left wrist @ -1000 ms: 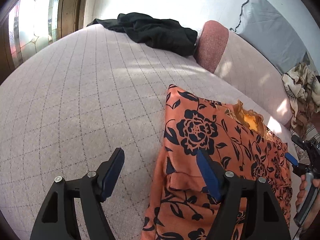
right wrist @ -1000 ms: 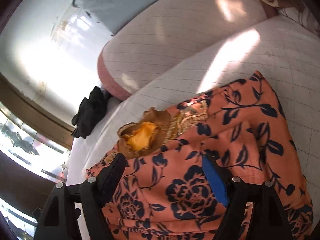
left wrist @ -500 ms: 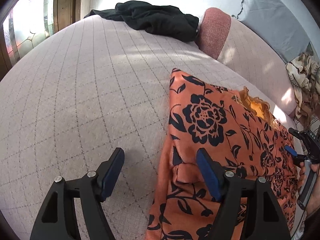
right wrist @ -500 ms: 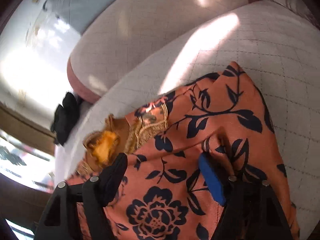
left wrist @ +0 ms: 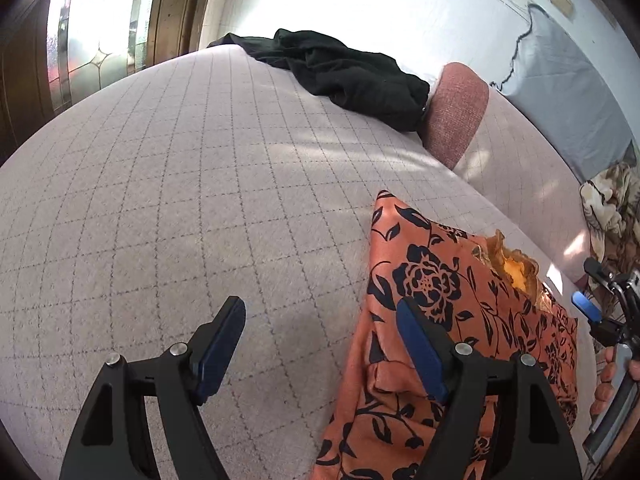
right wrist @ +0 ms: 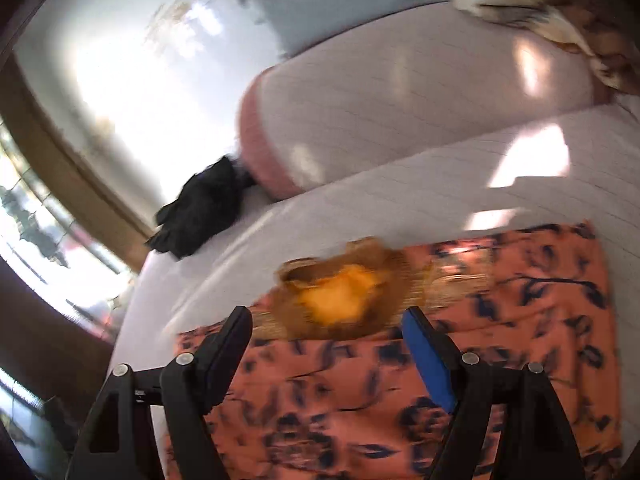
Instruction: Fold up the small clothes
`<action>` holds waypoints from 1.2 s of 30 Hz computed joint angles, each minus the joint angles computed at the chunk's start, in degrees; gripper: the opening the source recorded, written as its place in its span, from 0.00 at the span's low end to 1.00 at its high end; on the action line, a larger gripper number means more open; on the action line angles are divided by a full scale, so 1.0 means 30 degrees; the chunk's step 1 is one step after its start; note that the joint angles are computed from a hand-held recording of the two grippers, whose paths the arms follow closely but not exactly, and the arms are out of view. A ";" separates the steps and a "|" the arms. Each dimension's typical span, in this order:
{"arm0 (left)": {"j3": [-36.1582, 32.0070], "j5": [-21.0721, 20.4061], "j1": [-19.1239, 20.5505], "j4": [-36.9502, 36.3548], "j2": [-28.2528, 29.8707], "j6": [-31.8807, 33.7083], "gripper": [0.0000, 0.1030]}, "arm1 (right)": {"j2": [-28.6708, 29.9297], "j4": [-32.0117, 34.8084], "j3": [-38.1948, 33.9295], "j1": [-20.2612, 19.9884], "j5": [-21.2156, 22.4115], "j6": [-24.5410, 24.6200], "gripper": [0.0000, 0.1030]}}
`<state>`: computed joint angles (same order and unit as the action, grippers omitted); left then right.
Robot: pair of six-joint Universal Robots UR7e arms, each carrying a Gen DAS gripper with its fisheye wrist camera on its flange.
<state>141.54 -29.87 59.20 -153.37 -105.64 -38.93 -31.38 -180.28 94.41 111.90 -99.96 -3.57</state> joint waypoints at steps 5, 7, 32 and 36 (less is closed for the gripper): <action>0.0187 0.0550 0.0187 0.0846 -0.1219 -0.2208 0.76 | 0.2881 0.5180 -0.3212 0.0958 0.6464 -0.0032 0.78; 0.0212 0.0567 0.0323 0.0664 -0.1376 -0.2365 0.76 | 0.4310 0.6049 -0.4580 0.1083 0.6722 0.0294 0.78; 0.0349 -0.0550 -0.0073 -0.0370 -0.0810 -0.0597 0.76 | -0.1844 -0.0378 0.4132 -0.3154 0.2682 0.2689 0.75; 0.0202 -0.0746 0.0066 -0.0877 -0.0126 0.0160 0.76 | -0.3657 -0.1931 0.6026 -0.5403 0.5521 0.4023 0.70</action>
<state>142.14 -32.11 59.40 -156.00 -106.02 -38.45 -42.35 -186.07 112.49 95.69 -83.40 8.50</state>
